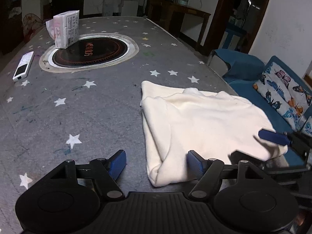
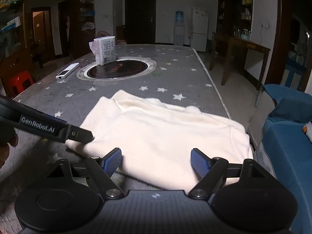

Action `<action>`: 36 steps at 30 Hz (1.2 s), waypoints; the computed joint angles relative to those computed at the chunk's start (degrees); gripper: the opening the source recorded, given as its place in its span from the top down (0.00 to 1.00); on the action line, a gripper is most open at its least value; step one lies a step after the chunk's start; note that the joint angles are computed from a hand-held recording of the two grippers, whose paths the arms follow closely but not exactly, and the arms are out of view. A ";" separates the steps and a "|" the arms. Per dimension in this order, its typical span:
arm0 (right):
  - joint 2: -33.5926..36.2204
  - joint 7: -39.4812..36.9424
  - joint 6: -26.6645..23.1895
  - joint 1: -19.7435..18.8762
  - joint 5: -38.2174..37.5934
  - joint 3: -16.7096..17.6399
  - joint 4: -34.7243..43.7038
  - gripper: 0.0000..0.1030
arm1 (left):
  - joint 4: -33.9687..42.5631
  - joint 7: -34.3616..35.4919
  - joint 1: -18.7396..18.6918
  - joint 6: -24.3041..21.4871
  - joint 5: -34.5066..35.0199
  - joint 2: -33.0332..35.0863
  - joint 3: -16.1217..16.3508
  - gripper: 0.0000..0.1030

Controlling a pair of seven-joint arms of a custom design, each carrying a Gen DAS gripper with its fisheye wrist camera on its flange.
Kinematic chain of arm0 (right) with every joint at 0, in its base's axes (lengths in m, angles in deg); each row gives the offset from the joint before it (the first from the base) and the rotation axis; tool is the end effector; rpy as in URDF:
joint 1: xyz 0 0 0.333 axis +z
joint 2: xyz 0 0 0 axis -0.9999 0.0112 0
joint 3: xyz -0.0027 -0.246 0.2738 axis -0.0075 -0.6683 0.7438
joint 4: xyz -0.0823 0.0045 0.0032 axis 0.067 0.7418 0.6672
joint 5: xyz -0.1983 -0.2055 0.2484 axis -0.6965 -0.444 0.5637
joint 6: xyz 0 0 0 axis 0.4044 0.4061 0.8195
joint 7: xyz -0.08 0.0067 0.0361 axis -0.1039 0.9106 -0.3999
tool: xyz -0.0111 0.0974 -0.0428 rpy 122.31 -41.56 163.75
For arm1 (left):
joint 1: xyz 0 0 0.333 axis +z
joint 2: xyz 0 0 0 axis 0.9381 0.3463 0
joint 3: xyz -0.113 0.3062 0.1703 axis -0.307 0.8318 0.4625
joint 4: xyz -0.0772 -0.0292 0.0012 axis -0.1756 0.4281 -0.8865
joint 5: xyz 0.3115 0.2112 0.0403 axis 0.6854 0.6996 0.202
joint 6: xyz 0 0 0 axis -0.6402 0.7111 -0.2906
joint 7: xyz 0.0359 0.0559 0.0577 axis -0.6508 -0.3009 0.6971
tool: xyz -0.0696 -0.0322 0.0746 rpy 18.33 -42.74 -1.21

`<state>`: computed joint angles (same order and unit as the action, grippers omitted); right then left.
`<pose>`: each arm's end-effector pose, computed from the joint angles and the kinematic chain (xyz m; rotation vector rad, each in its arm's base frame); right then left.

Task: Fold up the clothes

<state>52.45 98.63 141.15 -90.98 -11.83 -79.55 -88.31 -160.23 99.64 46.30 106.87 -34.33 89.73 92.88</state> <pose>0.5443 0.1247 0.4315 -1.9129 1.3118 -0.6457 0.6771 -0.2652 0.4517 -1.8772 1.8539 -0.8482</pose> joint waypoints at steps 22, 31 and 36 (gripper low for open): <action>-1.20 -3.66 -0.60 1.75 3.42 -0.82 -2.08 0.18 | -0.46 -0.39 -0.59 -1.12 1.31 -0.66 0.23 0.19; -2.57 -9.26 0.69 7.05 9.90 -4.93 -4.83 0.15 | -1.61 -1.80 -0.83 -1.88 3.91 -1.82 -0.15 0.14; -3.48 -14.35 1.78 10.31 16.26 -7.09 -6.89 0.12 | -2.24 -3.96 -2.50 -2.36 7.42 -2.32 1.27 0.12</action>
<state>48.97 84.29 142.94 -80.67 4.44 -86.64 -95.20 -162.47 95.68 43.80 104.50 -26.90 87.41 94.15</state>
